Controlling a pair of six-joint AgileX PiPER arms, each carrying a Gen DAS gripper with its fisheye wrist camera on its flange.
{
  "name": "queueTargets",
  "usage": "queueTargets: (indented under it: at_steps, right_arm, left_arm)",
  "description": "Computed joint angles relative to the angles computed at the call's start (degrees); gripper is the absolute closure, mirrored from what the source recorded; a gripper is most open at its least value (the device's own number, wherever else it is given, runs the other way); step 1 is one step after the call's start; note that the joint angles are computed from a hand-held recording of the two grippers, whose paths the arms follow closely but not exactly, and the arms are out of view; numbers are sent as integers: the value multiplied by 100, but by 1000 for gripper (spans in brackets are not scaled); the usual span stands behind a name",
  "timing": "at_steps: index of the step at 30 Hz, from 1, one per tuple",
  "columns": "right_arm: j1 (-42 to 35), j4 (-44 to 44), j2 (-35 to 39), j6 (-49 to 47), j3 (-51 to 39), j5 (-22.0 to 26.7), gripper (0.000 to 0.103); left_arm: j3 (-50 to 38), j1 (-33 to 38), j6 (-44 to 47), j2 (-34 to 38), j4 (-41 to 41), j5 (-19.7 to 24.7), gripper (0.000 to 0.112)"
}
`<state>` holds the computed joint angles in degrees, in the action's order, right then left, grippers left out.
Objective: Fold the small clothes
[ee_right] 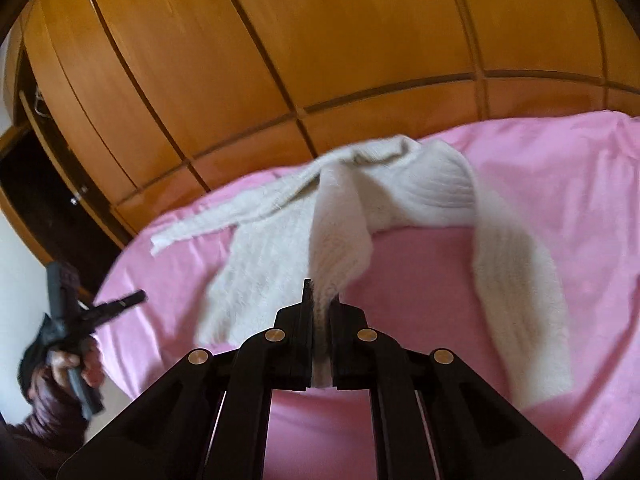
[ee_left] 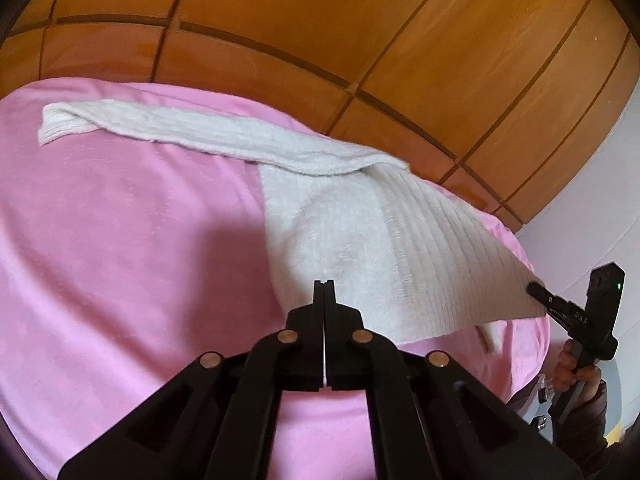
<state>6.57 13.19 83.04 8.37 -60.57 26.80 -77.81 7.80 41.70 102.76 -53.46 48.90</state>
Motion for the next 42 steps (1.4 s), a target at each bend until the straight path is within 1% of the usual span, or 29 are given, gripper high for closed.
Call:
queueTargets:
  at_steps: [1, 2, 3, 4, 5, 6, 7, 11, 12, 13, 14, 15, 16, 17, 20, 23, 26, 30, 33, 34, 35, 36, 38, 40, 42]
  right_arm:
    - [10, -212, 33, 223, 39, 24, 98]
    - [-69, -234, 91, 351, 173, 42, 98]
    - [-64, -303, 163, 494, 232, -3, 98]
    - [-77, -511, 214, 741, 311, -48, 98]
    - [-128, -696, 325, 1027, 371, -106, 98]
    - [-191, -709, 402, 1139, 400, -147, 98]
    - [-195, -818, 493, 1349, 409, -205, 98]
    - [-343, -806, 607, 1515, 425, -249, 98]
    - [-328, -832, 620, 1550, 391, -246, 98]
    - [-306, -833, 637, 1559, 329, -237, 98]
    - [-283, -861, 631, 1579, 296, -231, 98]
    - [-270, -872, 614, 1565, 245, -210, 98]
    - [-252, -886, 597, 1553, 188, -191, 98]
    - [-239, -878, 534, 1510, 131, -170, 98]
    - [-257, -686, 202, 1259, 46, -134, 98]
    - [-210, -655, -145, 1160, -45, -6, 98]
    - [-136, -641, -549, 1157, 45, 131, 98]
    - [76, -958, -1177, 1559, 467, 448, 98]
    - [223, -1026, -1505, 1803, 910, 715, 98]
    - [233, -986, -1566, 1843, 1076, 773, 98]
    - [247, -938, -1608, 1893, 1311, 814, 98]
    - [241, -869, -1609, 1911, 1512, 804, 98]
    - [175, -701, -1501, 1891, 1831, 735, 98]
    - [117, -614, -1288, 1821, 2049, 621, 98]
    - [-103, -52, -1181, 1263, 2136, 539, 98]
  left_arm:
    - [-12, 41, 59, 85, -5, 100, 112]
    - [24, 19, 11, 129, 109, 20, 112]
    - [26, -30, -245, 165, 312, -122, 112]
    - [-24, -12, -320, 314, 285, -35, 101]
    - [-62, 14, -256, 428, 130, 83, 69]
    - [-13, -4, -321, 500, 48, -28, 55]
    - [29, -80, -436, 516, 100, -212, 46]
    - [-381, -342, -615, 1127, -9, 19, 47]
    - [-515, -482, -696, 1312, -5, -58, 49]
    - [-605, -583, -811, 1407, 30, -100, 63]
    - [-902, -670, -915, 1679, 81, 51, 101]
    - [-969, -779, -1038, 1733, 183, 30, 101]
    - [-967, -841, -1061, 1713, 201, -82, 103]
    - [-945, -828, -854, 1648, 3, -62, 103]
    - [-795, -734, -615, 1188, -105, -6, 105]
    - [-606, -450, -325, 544, -181, 205, 105]
    - [-359, -93, -168, -48, -158, 543, 105]
    - [311, 333, 18, -824, -74, 959, 105]
    - [1166, 650, 215, -1452, 32, 1106, 105]
    - [1493, 764, 269, -1537, 9, 1227, 105]
    - [1711, 847, 315, -1588, 54, 1238, 105]
    - [2014, 812, 287, -1678, 224, 1046, 105]
    - [2437, 752, 214, -1558, 342, 753, 104]
    - [2592, 652, -35, -1440, 554, 306, 102]
    - [2612, 690, -256, -1312, 608, 109, 91]
